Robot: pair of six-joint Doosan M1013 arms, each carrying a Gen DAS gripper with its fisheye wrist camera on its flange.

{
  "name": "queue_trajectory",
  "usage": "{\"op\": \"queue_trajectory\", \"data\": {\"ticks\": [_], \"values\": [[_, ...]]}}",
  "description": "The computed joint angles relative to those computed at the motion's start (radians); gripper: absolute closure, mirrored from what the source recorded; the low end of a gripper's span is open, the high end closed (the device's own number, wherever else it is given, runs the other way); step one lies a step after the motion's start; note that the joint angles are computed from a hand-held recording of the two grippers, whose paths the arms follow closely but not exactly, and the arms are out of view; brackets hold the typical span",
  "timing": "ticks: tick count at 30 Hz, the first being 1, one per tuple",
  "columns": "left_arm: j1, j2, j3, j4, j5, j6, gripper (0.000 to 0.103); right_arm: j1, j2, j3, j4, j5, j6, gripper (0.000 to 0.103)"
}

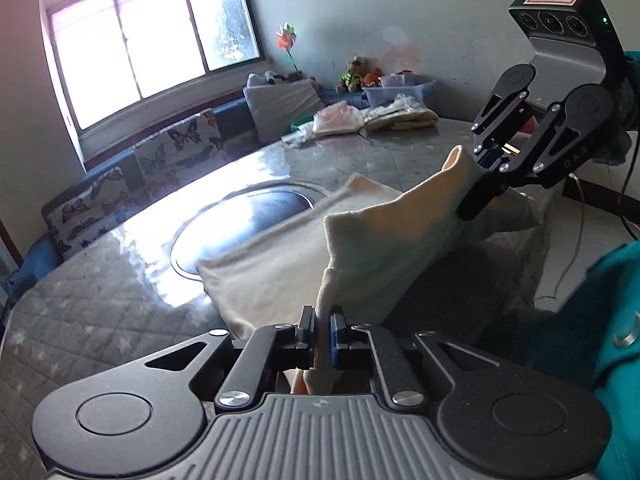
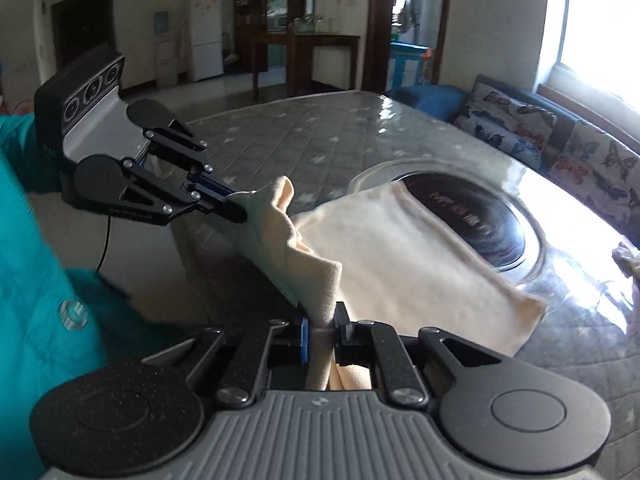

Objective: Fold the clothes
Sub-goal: 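Grasp the hem with both grippers and lift it toward the collar, then carry the held hem over the body toward the collar with both grippers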

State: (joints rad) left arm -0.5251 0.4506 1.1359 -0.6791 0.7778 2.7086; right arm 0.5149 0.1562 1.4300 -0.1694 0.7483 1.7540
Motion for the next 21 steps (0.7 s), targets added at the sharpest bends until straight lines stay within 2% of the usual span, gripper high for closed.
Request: {"op": "queue_trajectory", "data": {"ticks": [3,8,13,17,21], "values": [[-0.009,0.034,-0.050,0.005,-0.030,0.007,0.095,-0.016,0.014,-0.022,-0.034,-0.006,0.015,0.093],[-0.031,0.115,-0.170,0.086,-0.059,-0.048,0.095,-0.058,0.058,-0.082,-0.075,0.000,-0.005,0.093],[-0.058,0.220,-0.325,0.242,-0.064,-0.195,0.095,-0.111,0.122,-0.150,-0.085,0.022,-0.024,0.093],[-0.080,0.316,-0.467,0.420,-0.009,-0.383,0.095,-0.138,0.168,-0.180,-0.091,0.032,-0.016,0.093],[-0.096,0.367,-0.524,0.546,0.003,-0.483,0.095,-0.141,0.210,-0.177,-0.174,0.020,0.080,0.091]]}}
